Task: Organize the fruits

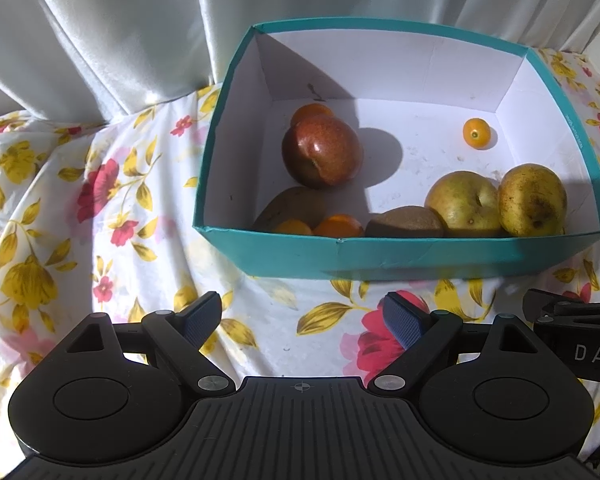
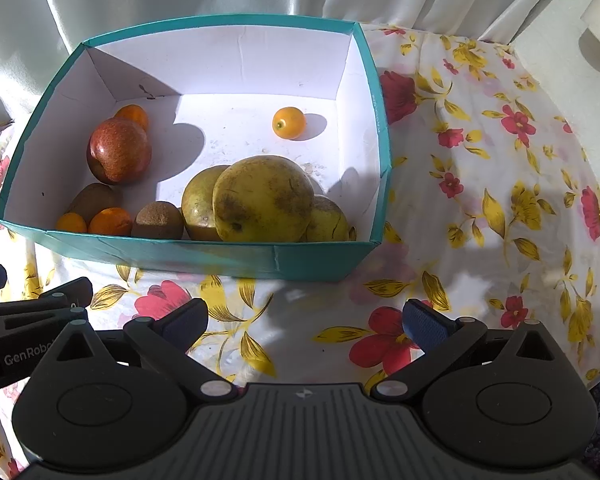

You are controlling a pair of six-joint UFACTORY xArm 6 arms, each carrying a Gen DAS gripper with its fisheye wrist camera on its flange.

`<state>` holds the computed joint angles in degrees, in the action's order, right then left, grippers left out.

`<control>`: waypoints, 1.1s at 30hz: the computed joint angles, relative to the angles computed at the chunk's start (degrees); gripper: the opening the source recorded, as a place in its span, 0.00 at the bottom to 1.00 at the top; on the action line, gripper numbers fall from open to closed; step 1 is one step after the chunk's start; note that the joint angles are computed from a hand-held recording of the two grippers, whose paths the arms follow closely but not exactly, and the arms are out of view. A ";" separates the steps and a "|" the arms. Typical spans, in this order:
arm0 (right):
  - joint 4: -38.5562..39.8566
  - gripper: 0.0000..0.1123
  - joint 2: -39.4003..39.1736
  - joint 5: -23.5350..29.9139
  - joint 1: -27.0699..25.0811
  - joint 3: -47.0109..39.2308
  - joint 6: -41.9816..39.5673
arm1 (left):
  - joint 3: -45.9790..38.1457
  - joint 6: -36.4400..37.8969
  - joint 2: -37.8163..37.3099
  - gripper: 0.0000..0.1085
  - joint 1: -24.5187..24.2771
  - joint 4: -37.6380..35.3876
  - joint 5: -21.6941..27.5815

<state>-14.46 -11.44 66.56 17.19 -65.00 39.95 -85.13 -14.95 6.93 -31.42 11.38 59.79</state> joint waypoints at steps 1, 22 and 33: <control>-0.04 0.92 0.01 0.05 0.01 -0.02 0.05 | -0.07 0.08 0.06 0.85 -0.01 -0.09 0.06; -0.86 0.92 0.80 0.35 0.40 -0.63 0.24 | -0.25 0.68 0.44 0.85 0.23 -0.70 -0.03; -1.08 0.92 1.24 0.17 0.21 -0.83 0.05 | -0.51 1.20 0.79 0.85 0.40 -1.16 0.01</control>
<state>-15.54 -10.20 66.73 17.39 -65.83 39.99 -85.64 -13.75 7.73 -31.02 10.22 59.80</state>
